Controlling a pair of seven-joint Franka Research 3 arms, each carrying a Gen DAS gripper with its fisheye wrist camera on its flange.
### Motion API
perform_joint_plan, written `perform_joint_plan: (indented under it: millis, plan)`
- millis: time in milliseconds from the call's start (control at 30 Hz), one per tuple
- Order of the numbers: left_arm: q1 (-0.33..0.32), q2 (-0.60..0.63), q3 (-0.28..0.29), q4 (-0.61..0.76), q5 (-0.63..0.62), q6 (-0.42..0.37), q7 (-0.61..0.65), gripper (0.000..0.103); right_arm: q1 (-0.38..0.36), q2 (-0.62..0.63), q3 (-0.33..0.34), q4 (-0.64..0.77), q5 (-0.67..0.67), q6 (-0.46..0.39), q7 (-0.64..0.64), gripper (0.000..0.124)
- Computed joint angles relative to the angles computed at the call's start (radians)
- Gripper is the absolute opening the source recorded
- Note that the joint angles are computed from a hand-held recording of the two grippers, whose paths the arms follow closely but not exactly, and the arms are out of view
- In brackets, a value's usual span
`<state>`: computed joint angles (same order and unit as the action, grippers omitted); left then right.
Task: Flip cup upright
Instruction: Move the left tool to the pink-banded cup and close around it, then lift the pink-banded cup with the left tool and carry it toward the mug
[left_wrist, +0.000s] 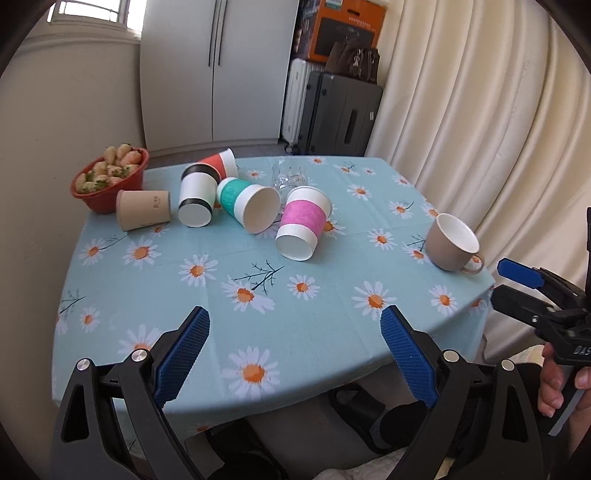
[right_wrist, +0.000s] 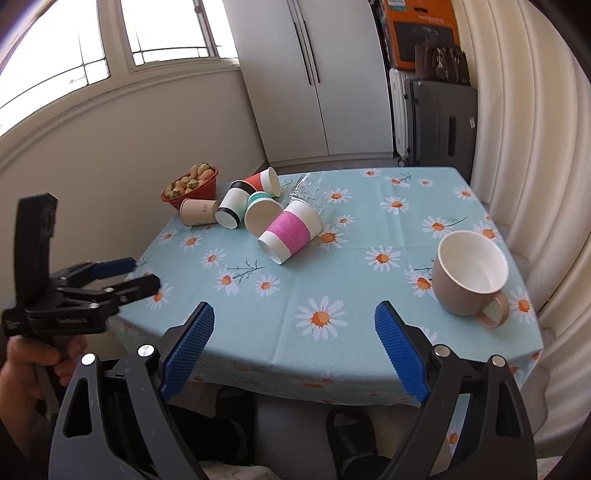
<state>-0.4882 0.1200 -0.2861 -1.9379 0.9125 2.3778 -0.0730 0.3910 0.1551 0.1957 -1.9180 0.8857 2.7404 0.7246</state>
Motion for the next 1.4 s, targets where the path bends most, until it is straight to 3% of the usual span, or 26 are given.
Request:
perform_joint_plan:
  millis: [67,200,400,500,633,833,933,1067,1133,1233,1400]
  plan:
    - [0.025,0.039,0.014,0.025,-0.036,0.057,0.056,0.092,-0.010,0.056,-0.012,0.075,-0.022,-0.067,0.057,0.088]
    - [0.057,0.137,0.037,0.123,-0.134,0.096,0.251,0.091,-0.037,0.169,-0.014,0.229,-0.067,-0.207,0.173,0.088]
    - [0.103,0.277,0.062,0.294,-0.321,0.132,0.518,0.090,-0.056,0.287,-0.003,0.382,-0.143,-0.280,0.238,0.088]
    - [0.139,0.359,0.047,0.388,-0.456,0.146,0.669,0.090,-0.071,0.316,0.006,0.420,-0.156,-0.298,0.237,0.088]
    - [0.152,0.455,0.047,0.521,-0.576,0.090,0.813,0.090,-0.096,0.332,0.018,0.442,-0.137,-0.321,0.223,0.088]
    - [0.123,0.565,0.085,0.698,-0.627,-0.070,0.921,0.090,-0.095,0.356,0.024,0.465,-0.142,-0.345,0.222,0.088]
    - [0.118,0.593,0.096,0.741,-0.641,-0.110,0.950,0.090,-0.096,0.381,0.031,0.493,-0.139,-0.369,0.224,0.088]
    - [0.106,0.647,0.109,0.825,-0.647,-0.172,0.978,0.075,-0.100,0.421,0.035,0.542,-0.134,-0.425,0.256,0.088]
    - [0.101,0.662,0.115,0.846,-0.648,-0.186,0.987,0.074,-0.102,0.429,0.036,0.550,-0.130,-0.435,0.264,0.088]
    - [0.098,0.676,0.119,0.866,-0.654,-0.200,0.988,0.064,-0.106,0.437,0.035,0.560,-0.129,-0.452,0.279,0.088]
    - [0.097,0.676,0.120,0.869,-0.673,-0.207,0.950,0.062,-0.109,0.446,0.033,0.572,-0.137,-0.489,0.297,0.088]
